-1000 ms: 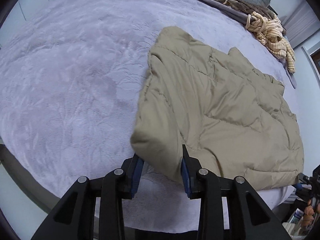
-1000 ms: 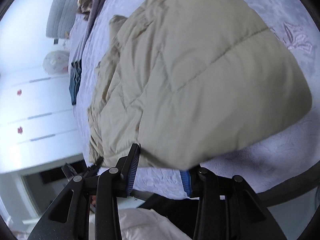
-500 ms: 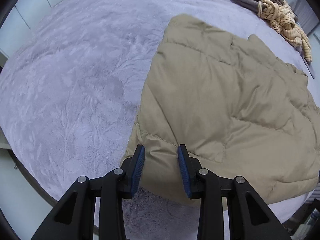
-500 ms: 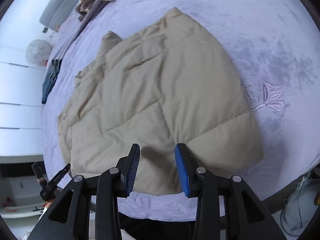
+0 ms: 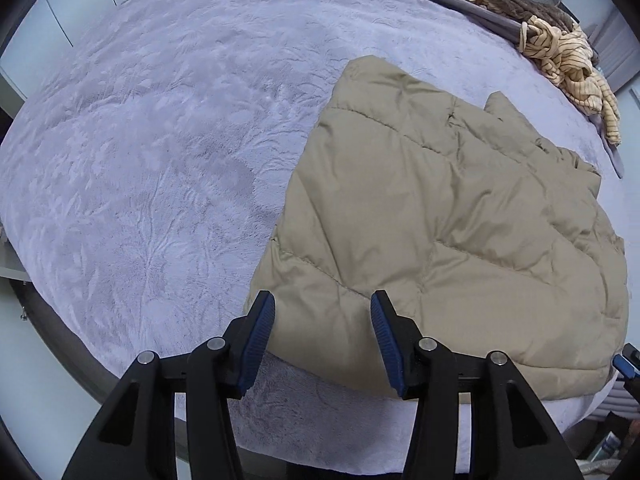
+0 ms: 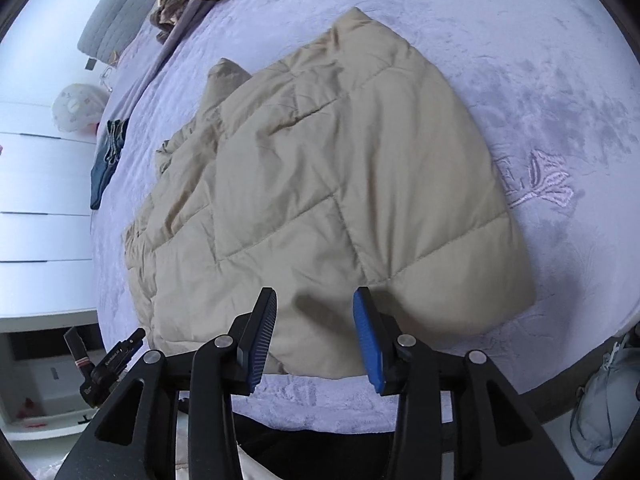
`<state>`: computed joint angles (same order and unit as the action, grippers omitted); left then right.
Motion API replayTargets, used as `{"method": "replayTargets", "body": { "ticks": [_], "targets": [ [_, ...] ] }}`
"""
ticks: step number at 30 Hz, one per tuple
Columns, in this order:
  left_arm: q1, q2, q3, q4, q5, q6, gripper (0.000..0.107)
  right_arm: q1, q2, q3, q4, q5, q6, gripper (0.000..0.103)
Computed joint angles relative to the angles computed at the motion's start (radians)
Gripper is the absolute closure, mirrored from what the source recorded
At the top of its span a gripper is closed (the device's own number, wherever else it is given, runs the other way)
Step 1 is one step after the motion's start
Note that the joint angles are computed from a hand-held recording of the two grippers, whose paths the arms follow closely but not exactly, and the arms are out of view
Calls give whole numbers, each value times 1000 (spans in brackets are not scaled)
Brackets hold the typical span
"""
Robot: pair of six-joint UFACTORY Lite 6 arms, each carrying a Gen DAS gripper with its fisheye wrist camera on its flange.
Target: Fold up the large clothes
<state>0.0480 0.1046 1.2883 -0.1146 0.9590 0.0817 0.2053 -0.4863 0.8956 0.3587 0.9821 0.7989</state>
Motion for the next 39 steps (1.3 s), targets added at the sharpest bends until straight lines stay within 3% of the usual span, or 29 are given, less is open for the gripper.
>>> {"method": "replayTargets", "body": {
  "ticks": [2, 3, 12, 14, 23, 39],
  "targets": [
    [-22, -25, 6, 14, 4, -29, 8, 46, 39, 49, -18, -6, 20, 49],
    [-41, -45, -6, 36, -12, -53, 6, 63, 51, 66, -22, -6, 23, 48],
    [-81, -101, 3, 38, 41, -101, 6, 157, 37, 75, -64, -1, 88, 36],
    [-78, -108, 4, 34, 62, -114, 6, 177, 35, 77, -88, -2, 109, 29],
    [-95, -164, -6, 57, 128, -104, 6, 296, 99, 127, -137, -63, 159, 20],
    [34, 136, 284, -48, 149, 256, 6, 465, 514, 494, -286, -114, 387, 16]
  ]
}}
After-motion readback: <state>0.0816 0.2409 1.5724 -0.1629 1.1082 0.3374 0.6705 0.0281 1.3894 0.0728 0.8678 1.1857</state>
